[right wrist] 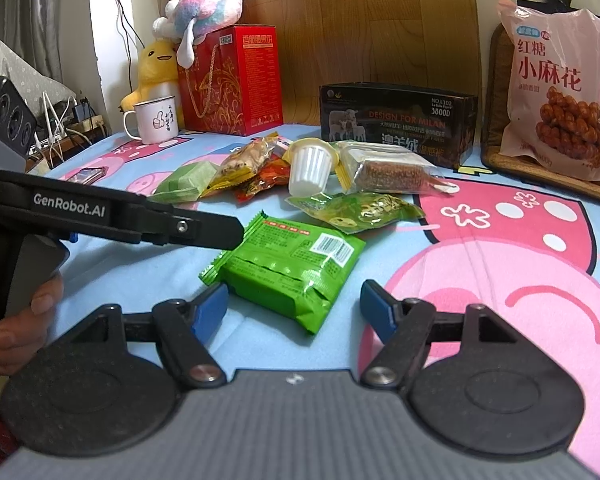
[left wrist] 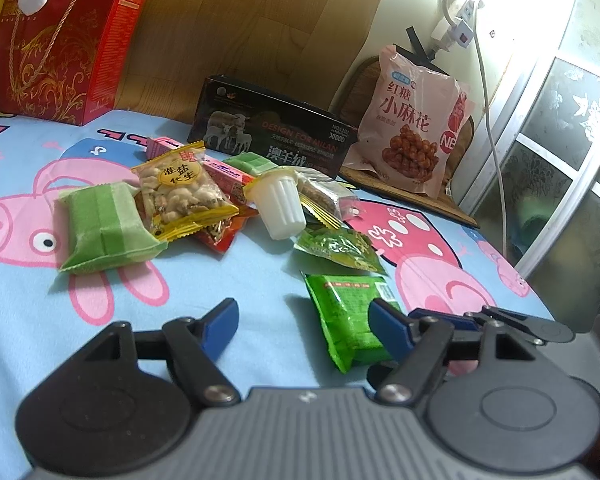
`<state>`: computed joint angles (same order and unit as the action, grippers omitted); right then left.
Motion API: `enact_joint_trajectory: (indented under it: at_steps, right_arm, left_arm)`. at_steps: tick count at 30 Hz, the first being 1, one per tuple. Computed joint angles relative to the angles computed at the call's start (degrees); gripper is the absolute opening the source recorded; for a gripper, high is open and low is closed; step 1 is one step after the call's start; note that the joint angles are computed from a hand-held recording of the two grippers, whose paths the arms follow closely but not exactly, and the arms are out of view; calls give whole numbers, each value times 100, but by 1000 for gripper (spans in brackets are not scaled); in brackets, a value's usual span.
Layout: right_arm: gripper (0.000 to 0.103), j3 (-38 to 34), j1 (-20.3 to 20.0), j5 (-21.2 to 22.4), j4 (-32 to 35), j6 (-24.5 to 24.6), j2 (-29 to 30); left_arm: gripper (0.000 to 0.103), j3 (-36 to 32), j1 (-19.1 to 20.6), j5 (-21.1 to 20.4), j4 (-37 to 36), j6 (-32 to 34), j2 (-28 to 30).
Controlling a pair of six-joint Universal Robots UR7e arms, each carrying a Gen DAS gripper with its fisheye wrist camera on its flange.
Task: Organize snacks
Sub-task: 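Lower the left gripper and close it on the green packet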
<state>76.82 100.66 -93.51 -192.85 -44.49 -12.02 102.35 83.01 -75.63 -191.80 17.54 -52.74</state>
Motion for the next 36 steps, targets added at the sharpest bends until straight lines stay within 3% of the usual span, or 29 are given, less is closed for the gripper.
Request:
enact_joint_trajectory:
  at_steps: [18, 31, 36]
  right_arm:
    - [85, -74, 85, -304, -101, -188, 98]
    - [85, -82, 106, -388, -183, -259, 134]
    - [85, -79, 110, -396, -196, -264, 138]
  left_arm:
    - [76, -16, 33, -54, 74, 47, -30]
    - [76, -14, 43, -76, 81, 42, -38]
    - [74, -31, 115, -264, 164, -80, -79]
